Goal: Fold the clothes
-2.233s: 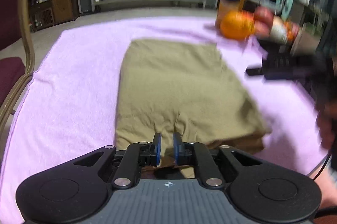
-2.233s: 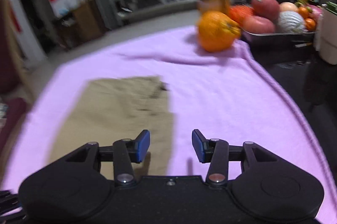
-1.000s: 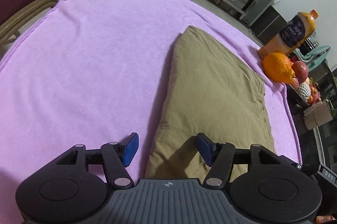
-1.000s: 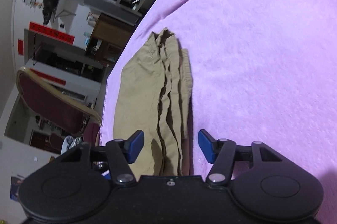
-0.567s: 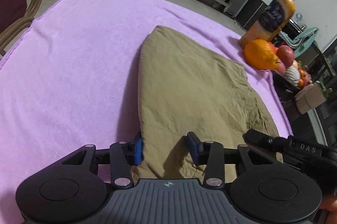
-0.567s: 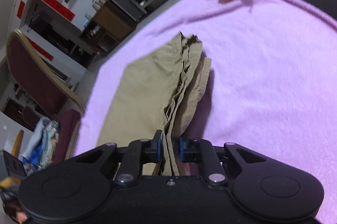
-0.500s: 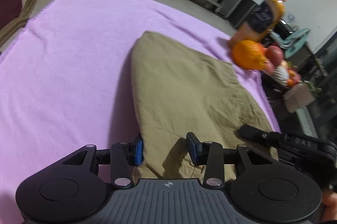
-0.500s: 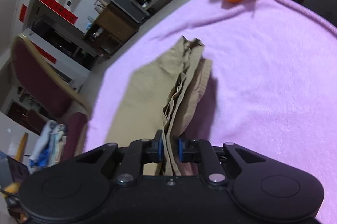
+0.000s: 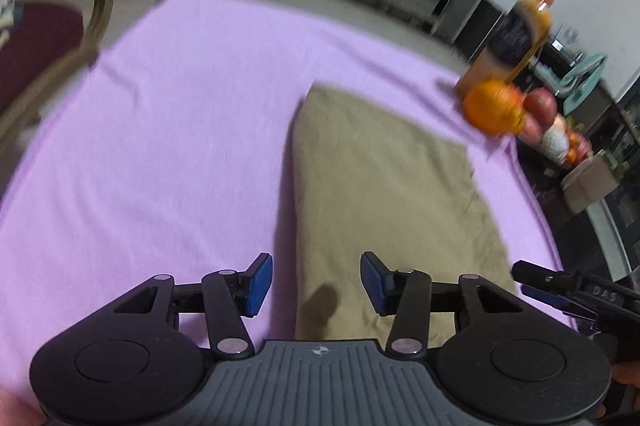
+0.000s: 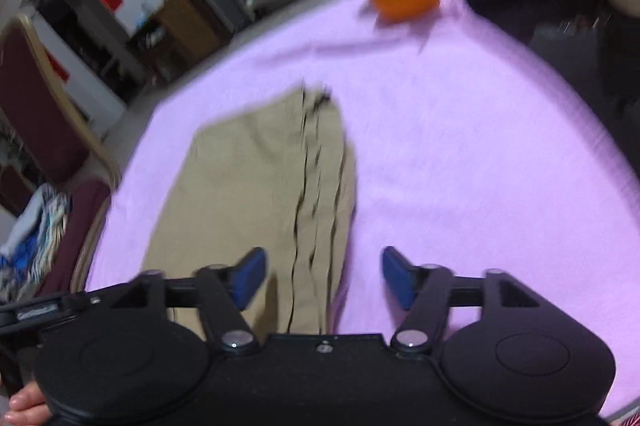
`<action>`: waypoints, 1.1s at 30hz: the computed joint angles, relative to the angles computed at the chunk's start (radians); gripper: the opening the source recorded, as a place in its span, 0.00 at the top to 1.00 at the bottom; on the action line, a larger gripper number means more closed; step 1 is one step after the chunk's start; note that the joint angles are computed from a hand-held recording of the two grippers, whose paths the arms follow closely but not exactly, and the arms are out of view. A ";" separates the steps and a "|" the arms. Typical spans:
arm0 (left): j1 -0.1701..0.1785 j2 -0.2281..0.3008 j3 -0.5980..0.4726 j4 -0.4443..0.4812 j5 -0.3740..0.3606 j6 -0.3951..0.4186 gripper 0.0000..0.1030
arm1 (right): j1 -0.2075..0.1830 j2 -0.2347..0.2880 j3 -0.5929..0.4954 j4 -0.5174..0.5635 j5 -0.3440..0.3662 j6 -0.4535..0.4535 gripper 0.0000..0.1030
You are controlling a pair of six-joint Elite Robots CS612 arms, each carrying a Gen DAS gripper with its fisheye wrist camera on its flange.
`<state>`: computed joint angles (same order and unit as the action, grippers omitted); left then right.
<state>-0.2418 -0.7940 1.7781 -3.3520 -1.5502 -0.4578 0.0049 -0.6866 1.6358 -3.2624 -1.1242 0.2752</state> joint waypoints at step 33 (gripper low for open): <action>-0.036 0.032 -0.039 -0.008 -0.046 0.190 0.88 | -0.052 0.243 -0.279 -0.255 0.259 0.670 0.71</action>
<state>-0.2775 -0.7624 1.7393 -3.3601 -1.5966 -0.2676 -0.0470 -0.4439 1.3568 -3.5170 -0.8654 0.9451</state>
